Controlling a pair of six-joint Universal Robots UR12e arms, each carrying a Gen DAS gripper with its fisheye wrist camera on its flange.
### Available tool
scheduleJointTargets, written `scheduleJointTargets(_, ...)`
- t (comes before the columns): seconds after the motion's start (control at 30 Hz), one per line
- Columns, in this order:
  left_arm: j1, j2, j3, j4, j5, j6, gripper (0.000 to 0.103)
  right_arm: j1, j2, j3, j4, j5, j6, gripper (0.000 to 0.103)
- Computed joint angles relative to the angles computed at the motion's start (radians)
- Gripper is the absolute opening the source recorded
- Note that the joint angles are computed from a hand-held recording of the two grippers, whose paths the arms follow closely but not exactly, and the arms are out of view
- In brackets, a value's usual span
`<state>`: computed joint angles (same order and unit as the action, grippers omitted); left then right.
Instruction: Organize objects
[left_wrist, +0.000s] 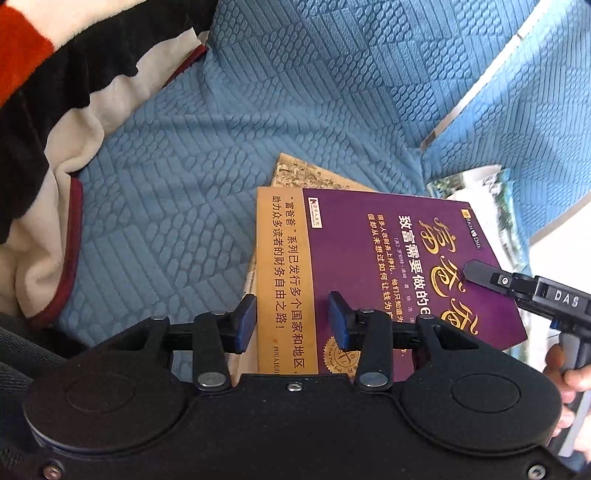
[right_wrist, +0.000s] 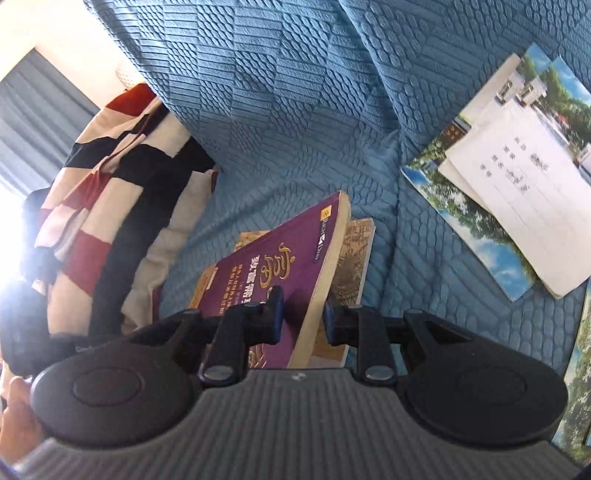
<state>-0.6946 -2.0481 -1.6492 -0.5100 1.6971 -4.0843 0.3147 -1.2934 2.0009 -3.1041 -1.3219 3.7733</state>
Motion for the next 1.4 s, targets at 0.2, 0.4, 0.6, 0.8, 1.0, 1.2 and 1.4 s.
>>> scheduleJointTargets(0.2, -0.024, -0.023, 0.045, -0.059, 0.075, 0.117, 0.041, 0.003, 0.006, -0.015, 0.126, -0.028, 0.082, 0.038)
scheduleJointTargets(0.4, -0.035, -0.043, 0.09, -0.109, 0.114, 0.147, 0.062, 0.022, -0.014, -0.001, 0.132, -0.12, 0.153, 0.05)
scheduleJointTargets(0.6, -0.036, -0.052, 0.108, -0.09, 0.182, 0.191, 0.077, 0.068, -0.041, 0.021, 0.131, -0.263, 0.26, 0.057)
scheduleJointTargets(0.8, 0.002, -0.064, 0.112, -0.009, 0.128, 0.316, 0.077, 0.128, -0.044, 0.043, 0.043, -0.369, 0.462, 0.057)
scheduleJointTargets(1.0, 0.034, -0.081, 0.128, 0.029, 0.058, 0.366, 0.077, 0.161, -0.034, 0.056, -0.007, -0.377, 0.596, 0.056)
scheduleJointTargets(1.2, 0.043, -0.115, 0.17, 0.012, 0.049, 0.434, 0.076, 0.171, -0.031, 0.055, -0.022, -0.381, 0.644, 0.056)
scheduleJointTargets(1.4, 0.044, -0.134, 0.188, -0.005, 0.065, 0.444, 0.075, 0.162, -0.029, 0.086, -0.08, -0.279, 0.744, 0.056)
